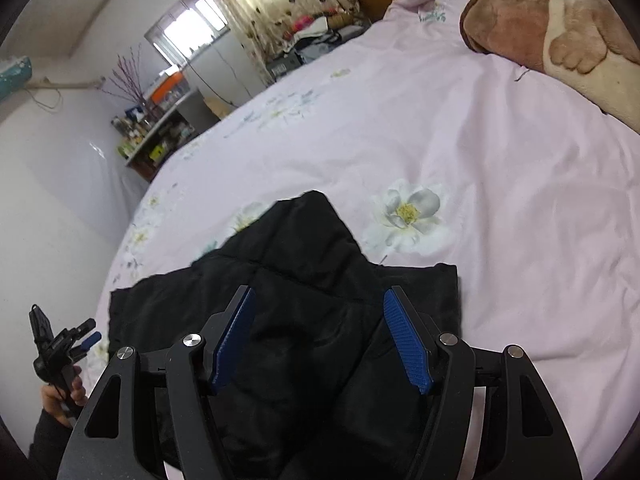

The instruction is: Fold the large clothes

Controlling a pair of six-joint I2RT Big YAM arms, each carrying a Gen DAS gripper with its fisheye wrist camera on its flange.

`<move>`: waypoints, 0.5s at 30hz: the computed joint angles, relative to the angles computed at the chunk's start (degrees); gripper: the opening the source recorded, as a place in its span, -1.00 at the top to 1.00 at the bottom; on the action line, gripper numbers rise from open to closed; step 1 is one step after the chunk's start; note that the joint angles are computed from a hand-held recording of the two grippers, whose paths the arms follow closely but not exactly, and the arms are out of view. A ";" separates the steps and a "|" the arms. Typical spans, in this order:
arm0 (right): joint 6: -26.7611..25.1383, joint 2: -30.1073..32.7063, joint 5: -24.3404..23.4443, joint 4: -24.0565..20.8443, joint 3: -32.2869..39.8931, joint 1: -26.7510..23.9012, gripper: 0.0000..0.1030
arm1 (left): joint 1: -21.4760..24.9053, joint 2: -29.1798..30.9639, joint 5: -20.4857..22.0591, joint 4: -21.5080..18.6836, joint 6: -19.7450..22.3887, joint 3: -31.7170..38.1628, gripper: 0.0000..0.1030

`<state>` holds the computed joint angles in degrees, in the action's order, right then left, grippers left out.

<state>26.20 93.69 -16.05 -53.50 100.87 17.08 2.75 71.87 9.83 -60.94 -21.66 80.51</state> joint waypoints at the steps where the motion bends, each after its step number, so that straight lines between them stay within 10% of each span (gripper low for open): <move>1: -0.93 1.68 -0.87 -1.09 1.58 -0.33 -0.30 | -0.23 1.28 -0.10 -0.22 0.12 0.29 -0.60; 9: -2.97 9.83 -11.14 -3.61 7.84 -2.67 -0.31 | -1.96 5.65 1.00 3.95 2.07 1.39 -0.55; 13: -1.65 12.10 -15.50 -5.55 10.02 -2.79 -0.31 | -2.82 6.91 0.01 4.04 2.77 2.24 -0.08; 14: -1.76 11.91 -14.84 -5.39 10.06 -2.65 -0.20 | -3.06 6.96 -0.81 4.11 2.61 2.38 0.12; 15: -2.25 10.80 -11.56 -3.98 9.44 -2.07 0.51 | -3.27 6.68 -1.72 4.89 2.37 2.36 0.24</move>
<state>23.95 104.49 -27.61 -57.48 110.31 15.00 -0.53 78.56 8.12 -56.05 -19.28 82.88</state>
